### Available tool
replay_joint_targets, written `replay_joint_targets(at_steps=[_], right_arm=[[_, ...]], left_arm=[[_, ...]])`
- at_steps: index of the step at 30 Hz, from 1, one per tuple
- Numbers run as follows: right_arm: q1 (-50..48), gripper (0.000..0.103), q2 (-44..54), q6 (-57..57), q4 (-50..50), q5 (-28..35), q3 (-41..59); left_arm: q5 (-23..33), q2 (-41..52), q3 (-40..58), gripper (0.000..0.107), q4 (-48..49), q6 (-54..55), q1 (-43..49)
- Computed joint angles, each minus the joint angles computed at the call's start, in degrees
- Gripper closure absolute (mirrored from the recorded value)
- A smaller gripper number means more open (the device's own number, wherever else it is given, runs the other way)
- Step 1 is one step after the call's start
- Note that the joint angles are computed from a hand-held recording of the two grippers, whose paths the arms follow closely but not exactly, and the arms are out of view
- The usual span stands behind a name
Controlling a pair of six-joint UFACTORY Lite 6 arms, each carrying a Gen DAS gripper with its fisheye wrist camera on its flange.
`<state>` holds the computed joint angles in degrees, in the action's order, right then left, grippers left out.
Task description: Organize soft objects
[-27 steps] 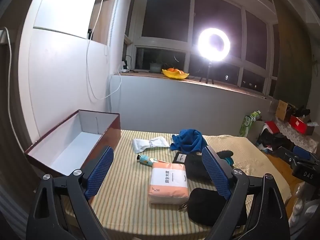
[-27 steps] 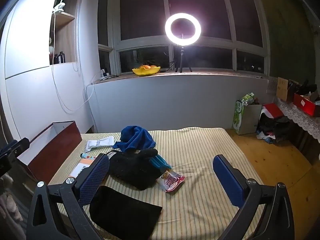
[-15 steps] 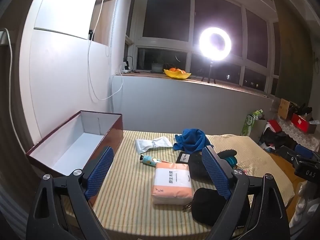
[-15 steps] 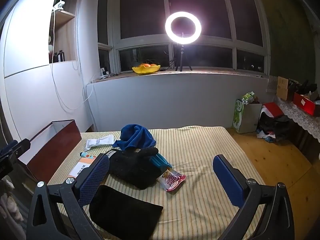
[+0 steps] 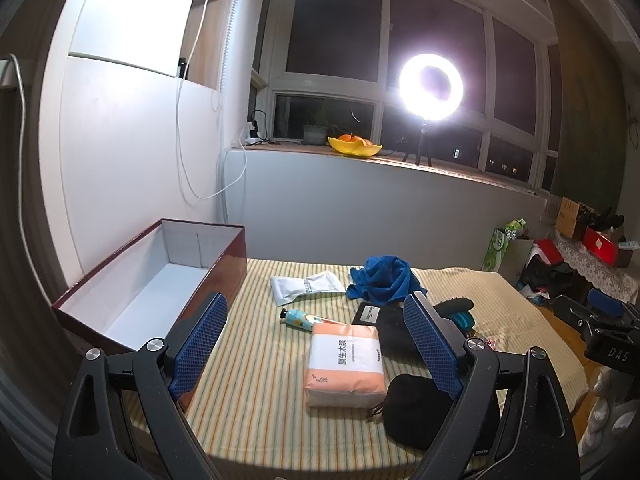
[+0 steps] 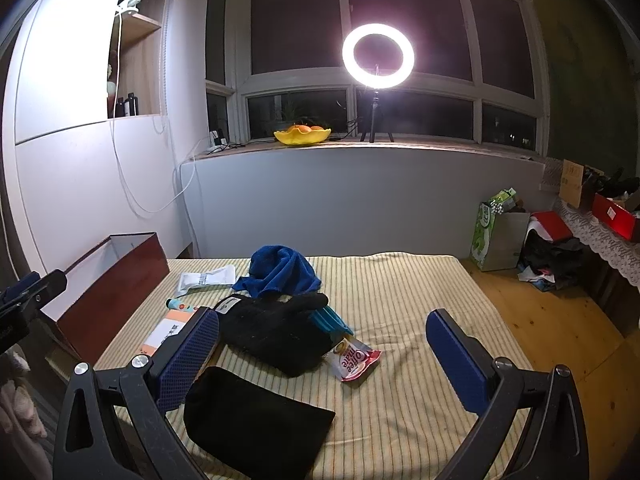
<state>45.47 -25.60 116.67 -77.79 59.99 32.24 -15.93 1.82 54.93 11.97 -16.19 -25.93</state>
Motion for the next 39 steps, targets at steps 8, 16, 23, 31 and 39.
replay_joint_targets(at_steps=[8,16,23,31,39], right_arm=[[-0.2,0.001,0.9,0.2,0.0,-0.9,0.0],[-0.3,0.001,0.7,0.7,-0.1,-1.2,-0.3],[-1.0,0.001,-0.1,0.9,0.0,-2.3,-1.0],[-1.1,0.001,-0.8,0.4,0.4,-2.5,-1.3],[-0.9,0.001,-1.3,-0.1,0.8,-2.7,-1.6]], left_arm=[[0.1,-0.2,-0.4,0.017,0.4,-0.5,-0.1],[0.2,0.0,-0.2,0.017,1.0,-1.1,-0.2],[0.9,0.4,0.5,0.017,0.0,-0.2,-0.8],[0.9,0.5,0.3,0.017,-1.1,0.8,-1.1],[1.1,0.4,0.2,0.017,-0.1,-0.1,-1.1]])
